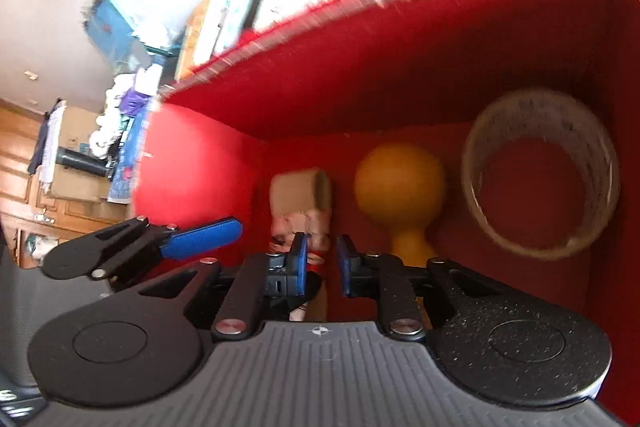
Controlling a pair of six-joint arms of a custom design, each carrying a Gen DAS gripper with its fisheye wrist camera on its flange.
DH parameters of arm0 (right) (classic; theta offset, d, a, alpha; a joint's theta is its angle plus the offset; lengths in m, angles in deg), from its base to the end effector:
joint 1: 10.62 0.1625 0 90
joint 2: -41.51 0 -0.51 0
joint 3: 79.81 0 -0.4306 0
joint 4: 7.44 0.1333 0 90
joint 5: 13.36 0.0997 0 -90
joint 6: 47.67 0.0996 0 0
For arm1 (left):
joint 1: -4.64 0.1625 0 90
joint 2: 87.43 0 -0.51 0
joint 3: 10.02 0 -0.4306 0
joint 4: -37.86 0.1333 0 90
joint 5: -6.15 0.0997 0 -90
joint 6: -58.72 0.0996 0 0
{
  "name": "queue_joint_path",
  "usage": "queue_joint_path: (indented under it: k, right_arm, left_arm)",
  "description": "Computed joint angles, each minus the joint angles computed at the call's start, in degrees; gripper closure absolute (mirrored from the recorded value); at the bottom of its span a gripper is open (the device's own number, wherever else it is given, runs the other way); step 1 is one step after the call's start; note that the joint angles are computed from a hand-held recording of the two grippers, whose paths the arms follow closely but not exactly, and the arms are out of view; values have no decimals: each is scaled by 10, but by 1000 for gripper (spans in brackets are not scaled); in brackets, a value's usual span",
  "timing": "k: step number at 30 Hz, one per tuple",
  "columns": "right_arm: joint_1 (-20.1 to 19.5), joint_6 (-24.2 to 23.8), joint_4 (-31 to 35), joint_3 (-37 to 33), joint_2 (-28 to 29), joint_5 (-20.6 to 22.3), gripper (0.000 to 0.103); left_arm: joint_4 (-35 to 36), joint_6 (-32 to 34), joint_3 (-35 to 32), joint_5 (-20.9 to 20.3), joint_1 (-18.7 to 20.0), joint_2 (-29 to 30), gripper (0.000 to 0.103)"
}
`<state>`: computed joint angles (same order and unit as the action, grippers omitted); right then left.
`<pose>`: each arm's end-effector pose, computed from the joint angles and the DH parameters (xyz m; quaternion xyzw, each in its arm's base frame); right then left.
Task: Organize objects
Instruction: 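Lower the sandal into the box and open the right gripper, then raise the open right gripper up out of the red box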
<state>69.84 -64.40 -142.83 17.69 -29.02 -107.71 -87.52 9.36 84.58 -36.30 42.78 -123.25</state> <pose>0.0114 -0.6912 0.3853 0.0558 -0.9848 0.1472 0.0728 -0.4240 -0.5959 -0.0086 0.1013 0.8941 -0.1873 0.3939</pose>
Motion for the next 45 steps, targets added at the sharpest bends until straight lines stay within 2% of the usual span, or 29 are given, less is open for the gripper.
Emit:
queue_joint_path:
  k: [2,5,7,11,13,17,21,24,26,28,29,31,34,37,39,41,44,45]
  right_arm:
    - [11,-24,-26,2,1,-17,81]
    - [19,-40,-73,12,4,-58,77]
    - [11,-26,-74,15,1,-54,78]
    - [-2,-30,-107,35,-17,-43,78]
    - [-6,-33,-126,48,-29,-44,78]
    - [-15,-33,-143,58,-42,-24,79]
    - [-26,-52,-148,68,-60,-2,80]
    - [-26,-58,-158,74,-67,15,80]
    - [-30,-68,-158,78,-73,29,80]
    - [-37,-74,-151,78,-81,32,79]
    - [-37,-74,-150,77,-81,33,79]
    - [-45,-72,-136,75,-86,44,79]
    - [-54,-78,-116,71,-92,59,79]
    - [-58,-94,-102,71,-96,67,79]
    - [-59,-110,-105,75,-98,67,81]
    - [-60,-121,-102,74,-97,72,82]
    - [-62,-125,-94,69,-95,79,81]
    - [-61,-129,-94,69,-95,78,80]
  left_arm:
    - [39,-25,-10,11,0,3,36]
    - [45,-50,-19,-25,15,3,47]
    - [44,-66,-18,-44,21,-1,49]
    - [81,-108,-29,-40,22,-1,56]
    - [94,-132,-35,-38,23,-3,56]
    - [185,-205,-83,-44,36,15,55]
    - [253,-243,-134,-67,55,39,47]
    - [263,-243,-155,-78,62,47,40]
    - [241,-232,-152,-85,63,48,40]
    - [213,-215,-151,-104,66,54,43]
    - [200,-210,-152,-114,68,56,51]
    - [170,-195,-152,-122,67,60,52]
    - [204,-191,-169,-90,49,73,52]
    - [209,-186,-153,-55,24,66,51]
    - [238,-220,-145,-26,10,59,49]
    - [308,-287,-155,-6,4,59,46]
    - [393,-354,-177,-14,13,64,48]
    - [395,-355,-181,-24,18,66,50]
